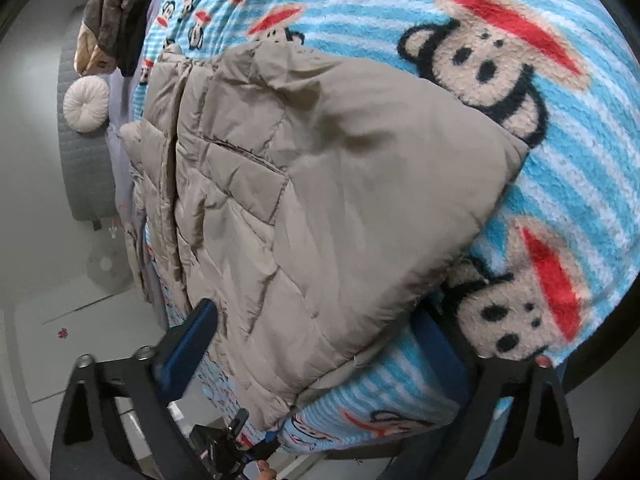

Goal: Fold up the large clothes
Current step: 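Move both open grippers to the jacket hem and pinch it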

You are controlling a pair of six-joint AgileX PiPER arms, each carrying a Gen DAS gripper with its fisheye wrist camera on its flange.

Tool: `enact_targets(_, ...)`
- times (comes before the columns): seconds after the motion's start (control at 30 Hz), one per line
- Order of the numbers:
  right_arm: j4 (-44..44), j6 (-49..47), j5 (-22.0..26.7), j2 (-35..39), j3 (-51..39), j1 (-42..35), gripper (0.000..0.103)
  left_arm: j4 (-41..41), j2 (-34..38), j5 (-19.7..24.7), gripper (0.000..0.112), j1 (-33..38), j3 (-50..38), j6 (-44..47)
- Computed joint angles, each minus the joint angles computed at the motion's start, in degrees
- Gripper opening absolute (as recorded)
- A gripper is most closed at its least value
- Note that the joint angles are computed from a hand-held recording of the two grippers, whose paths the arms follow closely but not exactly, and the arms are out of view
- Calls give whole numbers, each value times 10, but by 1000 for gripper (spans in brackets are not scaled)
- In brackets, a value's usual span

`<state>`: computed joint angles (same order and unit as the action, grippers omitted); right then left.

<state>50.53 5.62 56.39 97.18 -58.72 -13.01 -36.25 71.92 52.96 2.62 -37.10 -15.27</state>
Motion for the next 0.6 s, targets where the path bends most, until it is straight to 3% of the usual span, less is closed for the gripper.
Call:
enact_targets(0.07, 2, 1, -4, 2, 1, 1, 76, 7, 5, -6, 96, -8, -8, -11)
enact_targets(0.1, 4, 0, -6, 2, 1, 5, 70, 10, 3, -11, 74, -12, -11, -17)
enact_targets(0.13, 1, 0, -3, 5, -4, 5, 50, 6, 10, -15, 59, -15, -15, -12)
enact_targets(0.17, -13, 12, 1, 8, -9, 9, 23, -13, 19, -12, 30, -6, -16, 16)
enact_targets(0.2, -21, 20, 1, 9, -12, 13, 16, -26, 20, -11, 14, 1, -15, 31)
enact_targets(0.4, -23, 0, 43, 24, -48, 6, 11, -27, -23, 19, 10, 45, -56, 20)
enact_targets(0.6, -52, 13, 132, 81, -220, 28, 10, 43, 18, 37, 10, 36, -203, -65)
